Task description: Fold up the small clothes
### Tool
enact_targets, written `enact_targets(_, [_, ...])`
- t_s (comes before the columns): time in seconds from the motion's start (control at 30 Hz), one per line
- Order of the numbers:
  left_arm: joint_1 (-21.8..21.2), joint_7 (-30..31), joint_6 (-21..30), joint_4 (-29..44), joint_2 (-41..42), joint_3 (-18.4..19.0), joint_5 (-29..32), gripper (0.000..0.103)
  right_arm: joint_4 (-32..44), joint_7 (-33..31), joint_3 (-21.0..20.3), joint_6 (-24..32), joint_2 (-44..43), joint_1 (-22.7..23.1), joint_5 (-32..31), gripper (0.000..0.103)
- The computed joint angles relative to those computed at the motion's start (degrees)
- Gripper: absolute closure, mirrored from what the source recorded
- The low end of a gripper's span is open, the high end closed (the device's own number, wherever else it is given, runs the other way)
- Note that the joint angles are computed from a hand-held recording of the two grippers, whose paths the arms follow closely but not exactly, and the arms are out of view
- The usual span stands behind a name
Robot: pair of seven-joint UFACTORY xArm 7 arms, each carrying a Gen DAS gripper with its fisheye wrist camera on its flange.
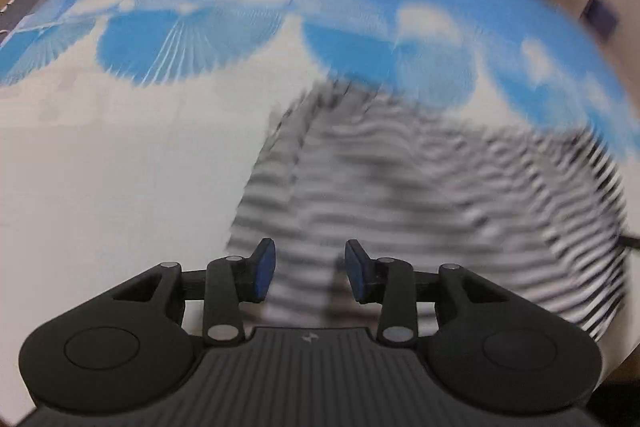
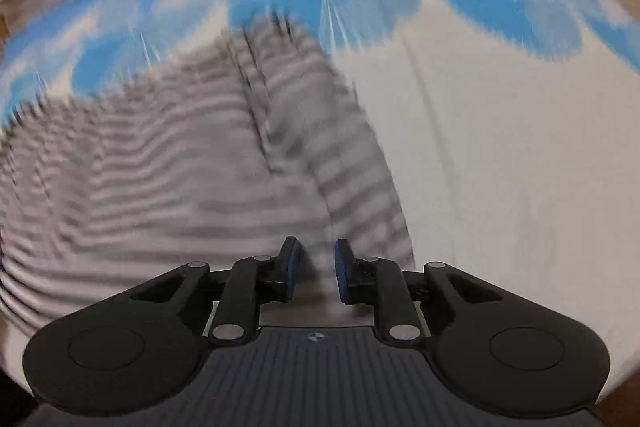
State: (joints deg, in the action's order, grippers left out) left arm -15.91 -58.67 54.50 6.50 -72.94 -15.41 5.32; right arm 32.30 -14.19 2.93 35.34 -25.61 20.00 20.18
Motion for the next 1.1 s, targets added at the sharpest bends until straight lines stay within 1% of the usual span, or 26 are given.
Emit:
enact_targets(0.07, [0.08,0.42,-6.75,-1.57,0.43,2.14,-0.83,0.062,1.09,-2.72,-1.55,-3.60,1.54,2.72,4.99,0.081])
enact_targets(0.1, [0.09,1.29,-10.46,-1.60,2.75,2.92,-1.17,0.062,1.75,-3.71,-1.81,-4.85,2.64,3.68,6.78,0.081])
enact_targets(0.2, [-0.35,4.36,-21.94,0.17,13.75,3.05,-1.49,0.062,4.37,-8.47,-2.87,-5.30,5.90,6.86,13.26,0.080])
enact_targets(0.23, [-0.36,5.84,-24.65,0.46,16.51,3.33,-1.21,0.062,5.40,-11.11,-3.18,-5.00,7.23,7.78,15.68,0.077])
enact_targets(0.27, [0.67,7.08,-27.42,1.28,20.72,3.17,-0.51,0.062,6.45,-12.91,-2.60,-4.79,8.74,8.06,16.53,0.072])
enact_targets(0.3, [3.03,7.91,-29.44,2.84,26.26,2.55,0.40,0.062,7.33,-13.21,-1.30,-4.74,10.21,7.16,14.98,0.070])
enact_targets(0.33, [5.34,7.56,-29.06,3.72,29.40,1.78,1.50,0.062,8.50,-11.30,0.53,-5.99,12.96,6.24,11.45,0.070])
enact_targets(0.37, [9.15,6.90,-30.10,3.83,32.01,-0.43,1.57,0.062,9.16,-7.22,3.50,-7.04,15.18,4.16,5.85,0.071])
enact_targets(0.4, [10.62,3.83,-28.73,3.86,32.22,-0.24,3.27,0.066,9.84,-4.36,5.50,-7.51,16.95,2.50,2.64,0.071])
enact_targets(0.43, [13.19,1.30,-29.21,3.22,31.74,-0.93,4.22,0.076,10.46,-2.89,5.16,-8.02,18.10,2.92,1.83,0.071])
enact_targets(0.47, [15.34,-1.05,-28.06,3.10,30.87,-2.21,5.53,0.078,11.08,-2.51,5.22,-9.30,19.09,2.88,2.70,0.071])
enact_targets(0.53, [18.90,-5.61,-21.39,5.59,30.06,-6.37,9.60,0.078,12.29,-1.26,5.50,-11.02,20.79,2.46,2.76,0.071])
enact_targets(0.57, [18.47,-5.75,-20.46,5.86,28.91,-6.12,10.42,0.078,12.79,-0.41,5.65,-11.27,21.23,2.15,2.16,0.071])
enact_targets(0.6, [16.77,-6.51,-21.93,5.54,27.90,-4.19,12.21,0.078,13.08,0.65,5.81,-11.72,21.33,1.85,1.52,0.071])
enact_targets(0.67, [14.80,-4.82,-28.44,4.25,26.18,-2.95,12.27,0.077,12.96,3.31,6.23,-15.10,21.04,1.23,-1.22,0.071])
enact_targets(0.7, [13.51,-2.68,-31.80,4.02,26.89,-1.40,12.38,0.073,12.20,4.58,6.33,-17.07,20.50,0.90,-2.75,0.071])
enact_targets(0.73, [12.16,-0.10,-35.22,4.12,28.94,0.24,12.05,0.069,12.34,5.55,6.19,-18.35,20.59,0.64,-3.48,0.071])
enact_targets(0.77, [11.29,2.24,-37.33,4.60,31.58,1.36,11.50,0.069,12.75,4.93,5.62,-18.88,20.98,0.75,-1.94,0.071])
enact_targets(0.8, [11.33,3.85,-37.48,5.49,34.38,1.49,11.04,0.068,13.47,4.88,5.24,-18.64,21.83,0.57,-1.37,0.071])
enact_targets(0.83, [12.09,4.70,-36.18,6.43,36.66,1.08,10.80,0.068,14.52,6.28,5.15,-18.35,23.61,-0.09,-3.19,0.072])
enact_targets(0.87, [14.65,3.70,-34.35,7.46,38.73,-0.95,11.62,0.067,15.15,10.09,5.28,-18.23,25.14,-0.91,-7.41,0.072])
enact_targets(0.9, [16.98,1.76,-33.69,7.57,39.20,-2.43,12.60,0.062,15.79,13.85,5.19,-18.15,26.52,-1.46,-11.28,0.073])
enact_targets(0.97, [20.33,-3.27,-34.34,6.25,37.02,-3.99,13.68,0.058,16.81,19.11,4.93,-18.65,28.17,-1.88,-15.78,0.073])
enact_targets(1.0, [21.31,-5.58,-31.96,6.17,34.64,-5.62,14.37,0.063,16.81,20.88,4.82,-19.22,28.39,-2.04,-17.43,0.073])
enact_targets(1.03, [21.89,-7.37,-29.12,6.54,32.55,-7.45,15.61,0.065,16.71,21.35,5.02,-19.64,28.52,-2.19,-17.42,0.073])
enact_targets(1.1, [19.52,-6.98,-27.92,5.96,29.57,-5.99,16.32,0.065,16.14,22.83,5.20,-20.08,27.97,-2.30,-18.41,0.073])
